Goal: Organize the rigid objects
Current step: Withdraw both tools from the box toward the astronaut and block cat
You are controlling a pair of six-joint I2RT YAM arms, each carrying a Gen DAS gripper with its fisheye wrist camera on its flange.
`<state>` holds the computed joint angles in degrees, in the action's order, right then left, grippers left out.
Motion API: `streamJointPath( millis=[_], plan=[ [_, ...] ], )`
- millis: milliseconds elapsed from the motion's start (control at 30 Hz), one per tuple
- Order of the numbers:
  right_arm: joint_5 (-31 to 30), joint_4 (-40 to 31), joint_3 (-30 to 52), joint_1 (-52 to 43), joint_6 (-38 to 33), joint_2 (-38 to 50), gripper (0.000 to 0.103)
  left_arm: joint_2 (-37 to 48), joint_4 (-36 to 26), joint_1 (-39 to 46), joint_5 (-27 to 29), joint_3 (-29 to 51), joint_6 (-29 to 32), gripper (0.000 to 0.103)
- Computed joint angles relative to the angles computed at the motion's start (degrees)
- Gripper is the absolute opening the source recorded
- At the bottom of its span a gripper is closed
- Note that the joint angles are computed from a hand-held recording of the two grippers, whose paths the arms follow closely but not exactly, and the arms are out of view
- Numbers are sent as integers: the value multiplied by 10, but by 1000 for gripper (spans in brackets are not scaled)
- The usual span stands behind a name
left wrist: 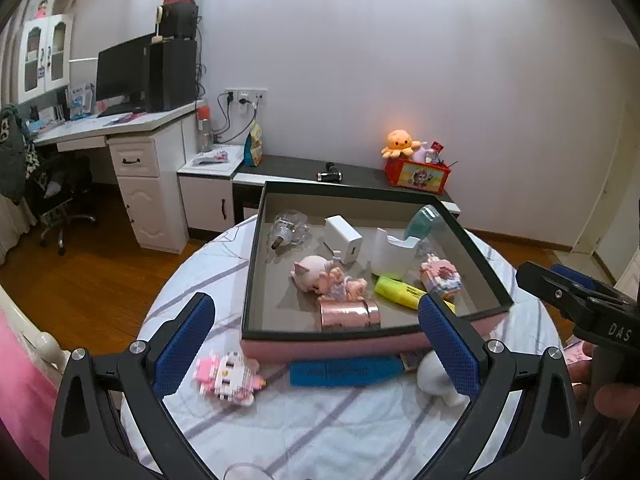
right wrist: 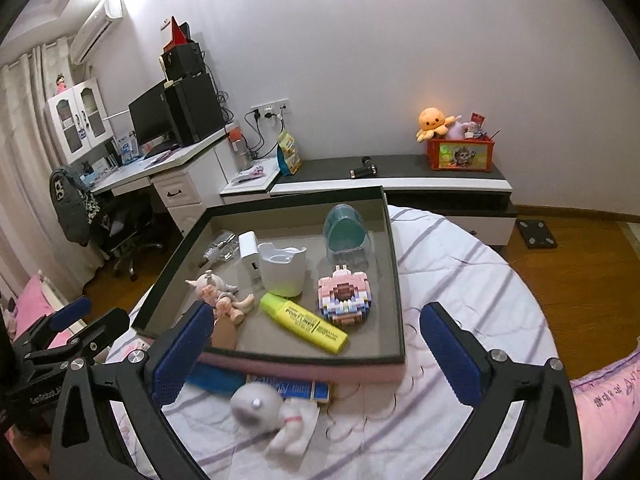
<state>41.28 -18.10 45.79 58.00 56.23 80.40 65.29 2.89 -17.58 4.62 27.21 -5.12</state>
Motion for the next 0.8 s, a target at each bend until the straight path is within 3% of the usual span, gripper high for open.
streamJointPath(
  millis=[533,800],
  plan=[
    [68,-167,-1,163,224,0,103,-221,-142,8,-1,-103,-5,103],
    [66,-184,12,189,249,22,103,-288,-193,-11,-13,-121,-10,103]
  ],
)
